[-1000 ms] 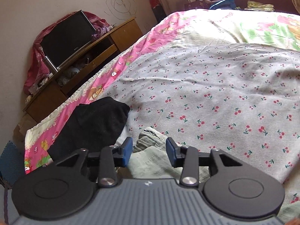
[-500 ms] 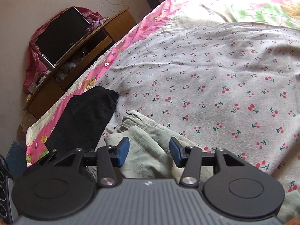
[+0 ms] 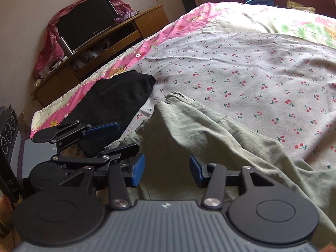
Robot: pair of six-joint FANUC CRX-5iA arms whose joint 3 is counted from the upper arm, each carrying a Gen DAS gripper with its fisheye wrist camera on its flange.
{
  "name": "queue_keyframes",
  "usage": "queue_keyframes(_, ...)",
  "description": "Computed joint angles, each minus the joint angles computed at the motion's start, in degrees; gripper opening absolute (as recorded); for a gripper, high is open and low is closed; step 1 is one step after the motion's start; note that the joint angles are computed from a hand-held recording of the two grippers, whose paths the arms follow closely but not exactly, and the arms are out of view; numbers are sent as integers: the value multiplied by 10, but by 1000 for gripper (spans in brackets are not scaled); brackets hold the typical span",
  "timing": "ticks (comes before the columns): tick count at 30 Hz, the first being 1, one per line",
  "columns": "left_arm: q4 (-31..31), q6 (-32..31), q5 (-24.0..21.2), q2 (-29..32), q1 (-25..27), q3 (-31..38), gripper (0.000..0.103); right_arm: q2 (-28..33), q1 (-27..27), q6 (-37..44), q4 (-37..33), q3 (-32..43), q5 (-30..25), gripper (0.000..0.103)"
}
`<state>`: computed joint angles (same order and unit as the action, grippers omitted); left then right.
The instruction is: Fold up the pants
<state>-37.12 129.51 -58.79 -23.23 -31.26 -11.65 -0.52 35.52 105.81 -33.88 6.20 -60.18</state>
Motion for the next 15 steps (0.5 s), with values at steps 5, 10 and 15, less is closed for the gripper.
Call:
queue_keyframes(5, 34, -61, 31, -2, 8, -6, 68, -21, 13, 0, 13, -29, 10, 49)
queue_keyframes(10, 73, -122, 24, 13, 33, -2, 49, -69, 80, 28, 95, -94, 46, 47)
queue_keyframes(15, 114, -164, 19, 15, 66, -7, 32, -85, 151, -70, 231, -158, 123, 33)
